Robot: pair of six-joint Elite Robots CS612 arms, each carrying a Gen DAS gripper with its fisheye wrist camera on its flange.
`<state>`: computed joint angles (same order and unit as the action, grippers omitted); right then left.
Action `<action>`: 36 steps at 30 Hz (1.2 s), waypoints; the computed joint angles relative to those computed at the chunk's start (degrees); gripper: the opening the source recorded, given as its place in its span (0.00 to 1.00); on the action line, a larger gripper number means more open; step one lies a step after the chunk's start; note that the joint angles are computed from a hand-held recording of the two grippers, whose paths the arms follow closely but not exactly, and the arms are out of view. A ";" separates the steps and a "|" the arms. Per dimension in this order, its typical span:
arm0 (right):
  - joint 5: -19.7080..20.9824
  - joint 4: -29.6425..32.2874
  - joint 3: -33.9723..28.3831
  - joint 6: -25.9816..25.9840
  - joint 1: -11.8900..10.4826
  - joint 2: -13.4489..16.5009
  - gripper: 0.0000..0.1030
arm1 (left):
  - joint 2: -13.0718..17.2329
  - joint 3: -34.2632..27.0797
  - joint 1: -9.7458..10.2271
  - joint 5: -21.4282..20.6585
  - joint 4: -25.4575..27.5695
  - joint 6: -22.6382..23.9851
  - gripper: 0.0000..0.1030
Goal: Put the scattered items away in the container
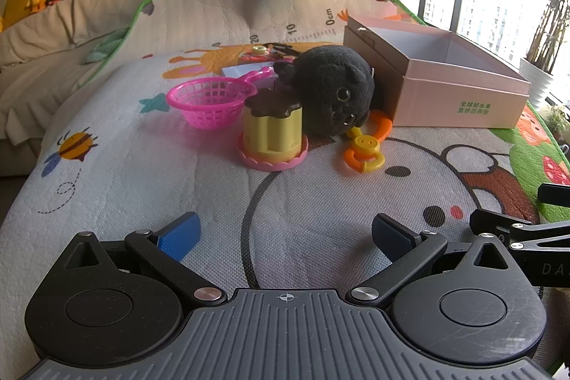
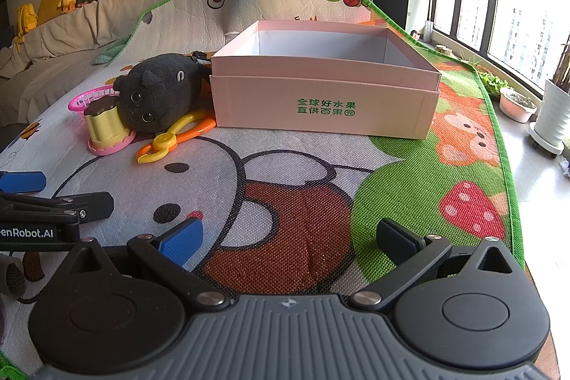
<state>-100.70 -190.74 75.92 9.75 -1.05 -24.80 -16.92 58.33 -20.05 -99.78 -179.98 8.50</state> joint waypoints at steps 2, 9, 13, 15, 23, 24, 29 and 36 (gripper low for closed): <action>0.01 0.00 -0.02 0.00 0.00 0.01 1.00 | 0.00 0.00 0.00 0.00 0.00 0.00 1.00; 0.01 -0.07 0.02 -0.01 0.01 0.00 1.00 | 0.00 0.00 0.00 0.00 0.00 0.00 1.00; 0.01 -0.10 0.05 -0.02 0.00 -0.01 1.00 | 0.00 0.00 0.00 0.00 0.00 0.00 1.00; 0.02 -0.14 0.09 -0.02 0.00 -0.03 1.00 | 0.00 0.00 0.00 0.00 0.00 0.00 1.00; 0.08 0.30 0.35 -0.19 -0.02 -0.29 1.00 | -0.60 0.73 0.04 0.33 0.31 0.61 1.00; 0.12 0.31 0.42 -0.25 -0.03 -0.33 1.00 | -0.62 0.74 0.08 0.37 0.43 0.76 1.00; 0.30 0.75 1.68 -0.53 0.15 -1.14 1.00 | -1.96 2.87 0.03 0.45 1.00 1.60 1.00; 1.70 0.98 4.32 -2.02 0.06 -2.67 1.00 | -2.93 4.49 0.16 0.16 1.55 3.57 1.00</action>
